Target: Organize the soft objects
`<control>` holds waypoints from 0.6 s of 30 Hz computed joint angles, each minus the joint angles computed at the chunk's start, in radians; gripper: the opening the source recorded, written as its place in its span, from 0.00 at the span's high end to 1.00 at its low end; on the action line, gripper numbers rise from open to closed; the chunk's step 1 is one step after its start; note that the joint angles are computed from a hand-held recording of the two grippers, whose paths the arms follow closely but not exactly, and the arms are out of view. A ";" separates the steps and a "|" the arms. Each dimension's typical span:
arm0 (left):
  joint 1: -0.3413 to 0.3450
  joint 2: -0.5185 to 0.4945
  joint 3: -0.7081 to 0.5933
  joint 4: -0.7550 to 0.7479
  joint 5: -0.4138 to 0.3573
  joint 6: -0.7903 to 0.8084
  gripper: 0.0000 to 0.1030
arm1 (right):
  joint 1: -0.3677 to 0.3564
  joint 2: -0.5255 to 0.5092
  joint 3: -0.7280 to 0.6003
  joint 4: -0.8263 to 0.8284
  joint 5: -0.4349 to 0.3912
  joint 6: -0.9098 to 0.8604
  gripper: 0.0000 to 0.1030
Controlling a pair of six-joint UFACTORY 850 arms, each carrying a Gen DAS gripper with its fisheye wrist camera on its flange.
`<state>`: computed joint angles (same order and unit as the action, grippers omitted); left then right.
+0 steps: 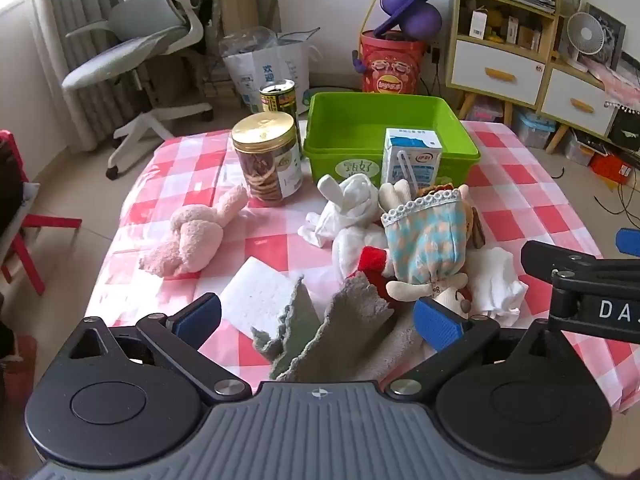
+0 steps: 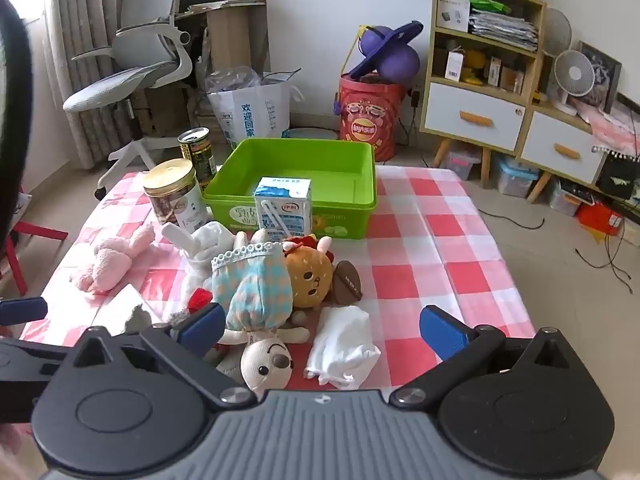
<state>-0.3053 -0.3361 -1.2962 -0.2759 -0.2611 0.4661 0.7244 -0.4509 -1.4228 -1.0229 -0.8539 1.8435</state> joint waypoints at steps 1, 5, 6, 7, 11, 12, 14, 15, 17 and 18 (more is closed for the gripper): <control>0.001 -0.001 -0.001 0.002 -0.004 -0.003 0.05 | 0.000 0.000 -0.001 0.003 0.002 -0.002 0.20; 0.003 -0.006 -0.016 0.024 -0.022 -0.026 0.05 | -0.001 0.011 0.010 0.009 0.020 0.017 0.20; 0.007 -0.006 -0.015 0.005 -0.023 -0.003 0.05 | -0.002 0.006 -0.002 0.025 0.009 -0.007 0.20; 0.009 -0.002 -0.010 -0.008 -0.018 0.010 0.05 | -0.002 0.003 -0.003 0.025 0.006 -0.004 0.20; 0.009 -0.002 -0.011 0.025 -0.022 -0.026 0.05 | -0.005 -0.005 -0.006 0.028 0.008 0.016 0.20; 0.009 -0.001 -0.011 0.028 -0.023 -0.027 0.05 | -0.009 -0.009 -0.013 0.034 0.009 0.012 0.20; 0.011 -0.008 -0.017 0.020 -0.026 -0.021 0.05 | -0.005 0.000 0.003 0.022 0.006 0.033 0.20; 0.010 -0.008 -0.016 0.026 -0.024 -0.028 0.05 | -0.005 0.000 0.003 0.023 0.005 0.033 0.20; 0.008 -0.008 -0.015 0.037 -0.021 -0.038 0.05 | -0.007 -0.002 0.001 0.029 0.005 0.029 0.20; 0.008 -0.008 -0.014 0.039 -0.021 -0.041 0.05 | -0.007 -0.002 0.002 0.029 0.004 0.030 0.20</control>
<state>-0.2975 -0.3437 -1.3104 -0.2369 -0.2816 0.4256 0.7175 -0.4531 -1.4208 -0.9935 -0.8498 1.8737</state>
